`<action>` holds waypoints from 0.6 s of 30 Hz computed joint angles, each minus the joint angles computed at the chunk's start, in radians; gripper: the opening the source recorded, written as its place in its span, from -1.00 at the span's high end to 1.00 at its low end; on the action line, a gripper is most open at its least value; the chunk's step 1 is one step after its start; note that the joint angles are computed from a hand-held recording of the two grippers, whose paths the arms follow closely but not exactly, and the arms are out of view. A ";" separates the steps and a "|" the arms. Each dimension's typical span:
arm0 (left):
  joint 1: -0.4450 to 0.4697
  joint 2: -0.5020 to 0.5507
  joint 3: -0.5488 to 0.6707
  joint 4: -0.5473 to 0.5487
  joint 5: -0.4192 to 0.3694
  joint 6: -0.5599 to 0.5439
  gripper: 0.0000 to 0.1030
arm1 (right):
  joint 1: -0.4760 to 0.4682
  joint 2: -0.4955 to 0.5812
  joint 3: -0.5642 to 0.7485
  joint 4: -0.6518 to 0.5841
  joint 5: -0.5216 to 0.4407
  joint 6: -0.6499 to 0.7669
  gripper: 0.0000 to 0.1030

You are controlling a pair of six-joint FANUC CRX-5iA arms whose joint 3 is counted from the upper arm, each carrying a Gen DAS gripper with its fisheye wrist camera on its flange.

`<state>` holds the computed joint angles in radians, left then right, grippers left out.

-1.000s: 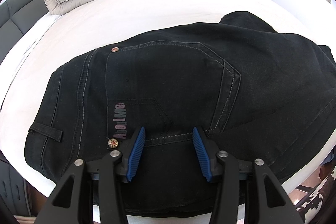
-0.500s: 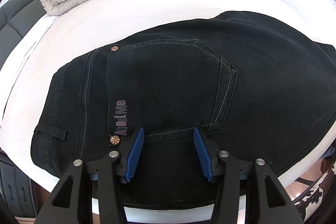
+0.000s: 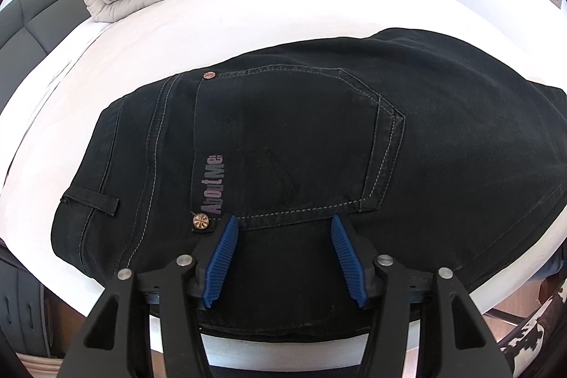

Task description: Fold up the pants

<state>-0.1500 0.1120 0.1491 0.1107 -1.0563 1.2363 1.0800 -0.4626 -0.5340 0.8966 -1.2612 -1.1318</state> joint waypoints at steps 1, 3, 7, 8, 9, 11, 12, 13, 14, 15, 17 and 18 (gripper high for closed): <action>0.006 -0.010 -0.016 0.005 0.008 -0.006 -0.13 | 0.034 0.013 0.033 0.001 -0.083 0.030 0.03; 0.013 -0.024 -0.036 0.015 0.021 -0.006 -0.14 | 0.047 0.036 0.076 0.027 -0.116 0.094 -0.30; 0.022 -0.051 -0.074 0.025 0.051 0.006 -0.18 | -0.106 0.094 0.116 0.056 0.312 0.278 -0.31; 0.027 -0.061 -0.091 0.028 0.062 0.004 -0.19 | -0.147 0.119 0.121 0.052 0.443 0.285 -0.31; 0.027 -0.065 -0.095 0.026 0.067 0.007 -0.20 | -0.187 0.164 0.143 0.036 0.573 0.289 -0.31; 0.024 -0.070 -0.101 0.018 0.076 0.012 -0.21 | -0.251 0.268 0.190 -0.055 0.834 0.326 -0.28; 0.021 -0.071 -0.101 0.014 0.079 0.016 -0.22 | -0.268 0.322 0.215 -0.133 0.941 0.370 -0.27; 0.021 -0.073 -0.105 0.016 0.082 0.013 -0.22 | -0.270 0.358 0.247 -0.256 0.997 0.466 -0.23; 0.019 -0.072 -0.105 0.015 0.084 0.016 -0.22 | -0.259 0.404 0.296 -0.384 1.007 0.563 -0.19; 0.021 -0.073 -0.108 0.021 0.086 0.013 -0.22 | -0.255 0.432 0.336 -0.499 1.005 0.656 -0.13; 0.024 -0.076 -0.115 0.031 0.089 0.010 -0.22 | -0.260 0.471 0.374 -0.579 1.006 0.710 -0.09; 0.018 -0.072 -0.110 0.027 0.089 0.020 -0.22 | -0.265 0.480 0.380 -0.598 1.006 0.726 -0.07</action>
<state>-0.1322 0.0397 0.0387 0.1377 -0.9672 1.2560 0.8152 0.0170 -0.1542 0.2991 -0.2548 -0.4054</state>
